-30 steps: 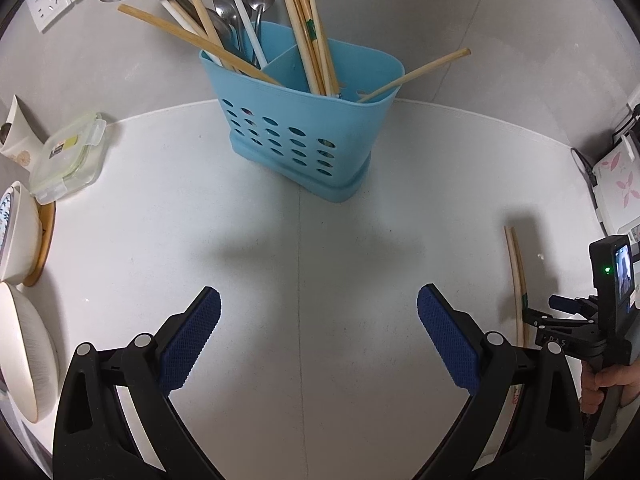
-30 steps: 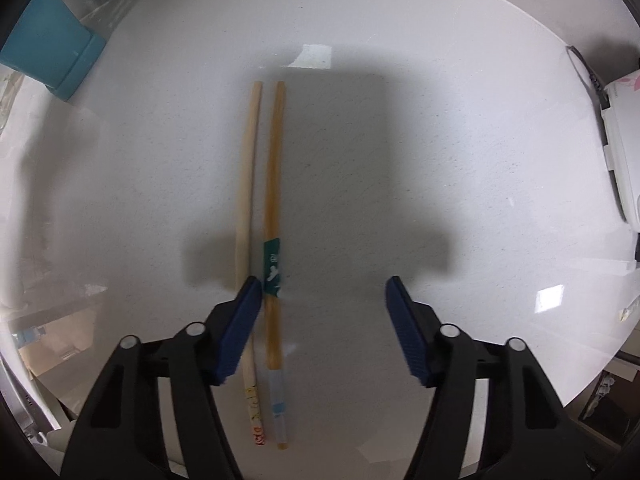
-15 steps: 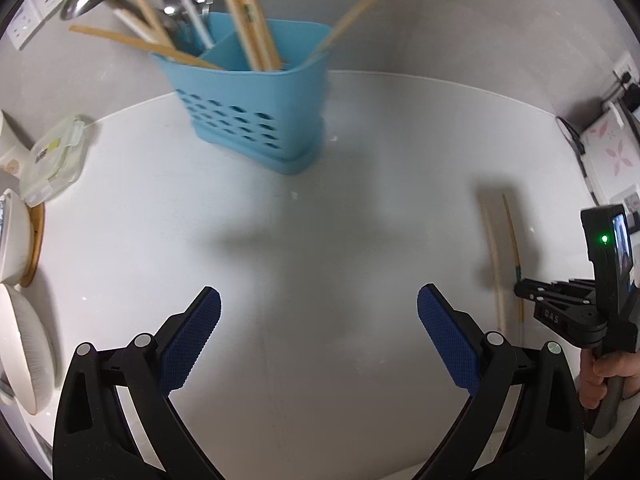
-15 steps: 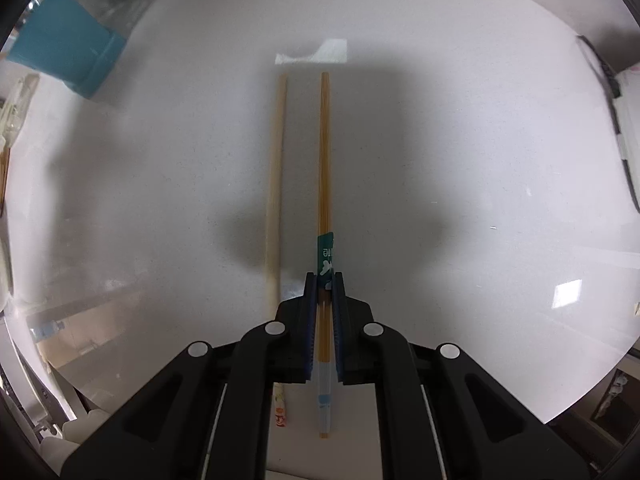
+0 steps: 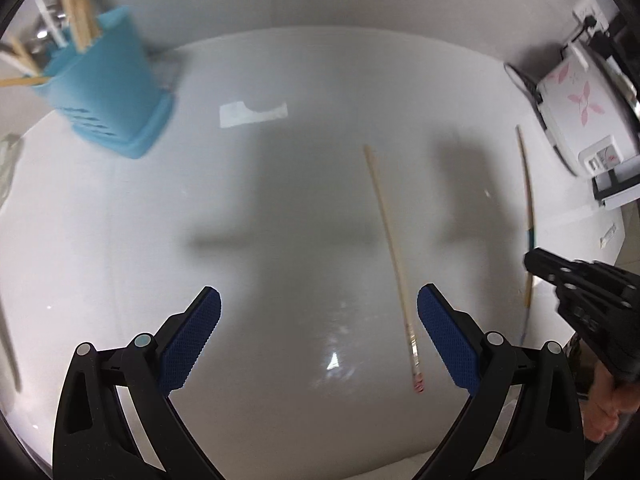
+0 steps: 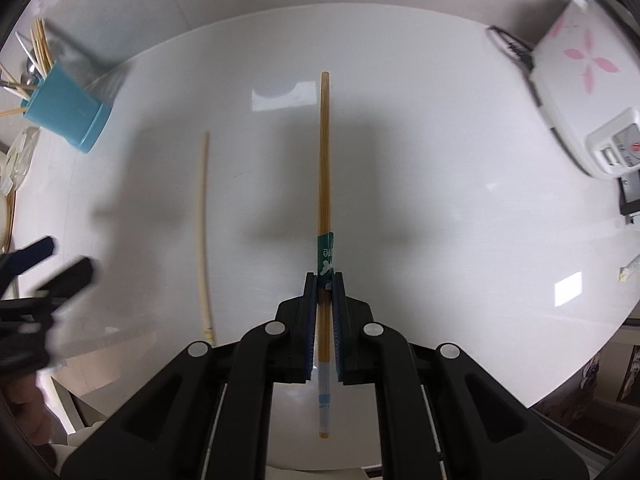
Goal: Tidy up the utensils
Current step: 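Close the right tool on the green-taped chopstick and lift it, then grasp the remaining chopstick with the patterned tip using the left tool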
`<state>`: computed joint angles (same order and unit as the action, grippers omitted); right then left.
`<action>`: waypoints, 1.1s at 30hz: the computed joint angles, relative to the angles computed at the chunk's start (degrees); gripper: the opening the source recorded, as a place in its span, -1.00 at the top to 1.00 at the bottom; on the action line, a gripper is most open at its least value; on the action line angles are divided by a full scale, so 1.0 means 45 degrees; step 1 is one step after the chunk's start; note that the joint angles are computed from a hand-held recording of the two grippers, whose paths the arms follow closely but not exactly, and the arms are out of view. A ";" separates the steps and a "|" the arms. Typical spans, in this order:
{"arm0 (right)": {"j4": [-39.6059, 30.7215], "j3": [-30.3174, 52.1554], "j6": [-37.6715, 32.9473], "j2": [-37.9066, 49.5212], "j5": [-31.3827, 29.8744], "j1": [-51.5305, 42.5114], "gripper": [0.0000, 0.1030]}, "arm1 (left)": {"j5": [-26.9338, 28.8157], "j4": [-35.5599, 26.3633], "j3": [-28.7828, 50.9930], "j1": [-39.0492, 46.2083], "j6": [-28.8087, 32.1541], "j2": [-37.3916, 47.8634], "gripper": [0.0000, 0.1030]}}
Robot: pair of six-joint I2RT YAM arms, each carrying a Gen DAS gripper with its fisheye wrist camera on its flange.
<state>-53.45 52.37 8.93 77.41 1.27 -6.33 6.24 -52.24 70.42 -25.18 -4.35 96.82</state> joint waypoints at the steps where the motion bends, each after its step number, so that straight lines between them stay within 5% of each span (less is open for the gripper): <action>1: -0.0060 0.0005 -0.0303 -0.0128 0.0013 -0.0305 0.87 | -0.0046 0.0091 0.0207 -0.0281 -0.0264 0.0437 -0.85; 8: -0.0414 -0.0187 -0.2721 -0.0864 -0.0482 -0.2755 0.87 | -0.0612 0.0422 0.1081 -0.1869 -0.1929 0.2477 -0.84; 14: -0.0109 -0.0314 -0.3482 -0.0610 -0.0866 -0.3609 0.87 | -0.0884 0.0095 0.1699 -0.2158 -0.2567 0.3437 -0.62; 23: 0.0091 -0.0412 -0.4404 -0.0509 -0.1095 -0.4341 0.87 | -0.1686 0.0114 0.1974 -0.2928 -0.3331 0.3838 -0.58; 28: 0.0086 -0.0449 -0.4560 -0.0654 -0.1194 -0.4520 0.87 | -0.1953 0.0293 0.1544 -0.3173 -0.4040 0.3314 0.05; 31: 0.0170 -0.0556 -0.4649 -0.0882 -0.1049 -0.4492 0.87 | -0.2140 0.0238 0.1547 -0.3418 -0.4059 0.3233 0.76; 33: 0.0182 -0.0606 -0.4652 -0.1058 -0.0981 -0.4522 0.87 | -0.2183 0.0287 0.1441 -0.3477 -0.4063 0.3145 0.88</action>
